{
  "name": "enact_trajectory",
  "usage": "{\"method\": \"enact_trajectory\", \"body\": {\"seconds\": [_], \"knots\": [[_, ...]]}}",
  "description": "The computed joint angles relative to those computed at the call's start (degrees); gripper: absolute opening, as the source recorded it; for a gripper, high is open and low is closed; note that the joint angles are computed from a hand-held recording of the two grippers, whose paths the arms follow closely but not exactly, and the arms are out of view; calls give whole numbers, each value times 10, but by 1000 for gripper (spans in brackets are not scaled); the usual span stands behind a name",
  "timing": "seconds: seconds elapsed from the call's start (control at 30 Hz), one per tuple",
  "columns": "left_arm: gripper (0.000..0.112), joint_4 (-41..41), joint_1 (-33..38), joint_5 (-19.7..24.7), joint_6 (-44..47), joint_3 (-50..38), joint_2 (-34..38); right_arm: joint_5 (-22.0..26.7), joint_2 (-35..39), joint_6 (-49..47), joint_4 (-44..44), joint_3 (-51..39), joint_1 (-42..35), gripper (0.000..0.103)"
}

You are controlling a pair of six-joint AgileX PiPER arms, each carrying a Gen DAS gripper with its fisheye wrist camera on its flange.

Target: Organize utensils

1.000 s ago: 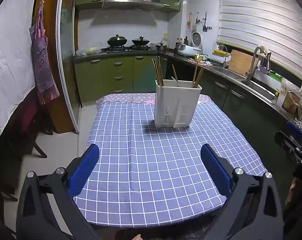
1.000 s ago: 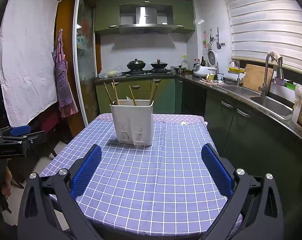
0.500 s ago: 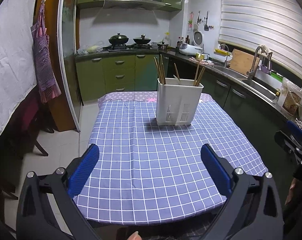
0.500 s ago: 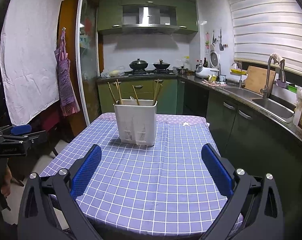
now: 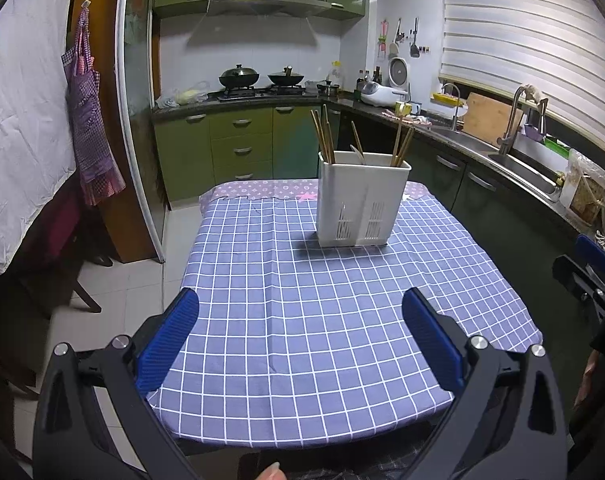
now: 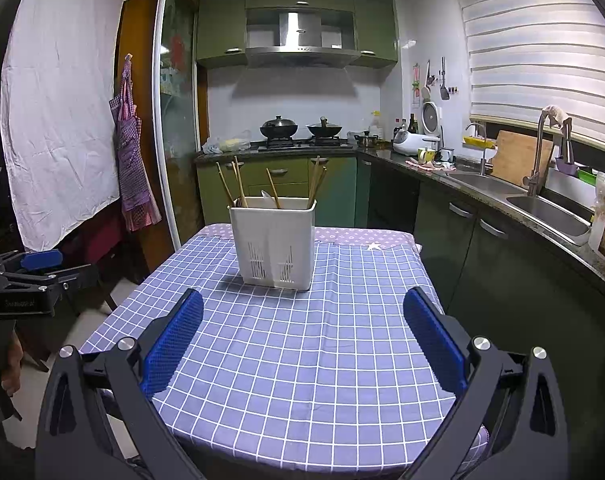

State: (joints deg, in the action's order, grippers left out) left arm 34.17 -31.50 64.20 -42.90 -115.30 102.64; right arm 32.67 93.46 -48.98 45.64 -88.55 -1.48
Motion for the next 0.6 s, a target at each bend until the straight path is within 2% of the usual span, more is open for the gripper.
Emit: {"method": "enact_trajectory", "body": {"seconds": [0.37, 0.6], "knots": [[97, -1, 3, -3, -9, 16, -10, -4, -2, -1, 2, 5, 3, 99], [97, 13, -5, 10, -7, 5, -2, -1, 3, 9, -12, -3, 6, 99]]}}
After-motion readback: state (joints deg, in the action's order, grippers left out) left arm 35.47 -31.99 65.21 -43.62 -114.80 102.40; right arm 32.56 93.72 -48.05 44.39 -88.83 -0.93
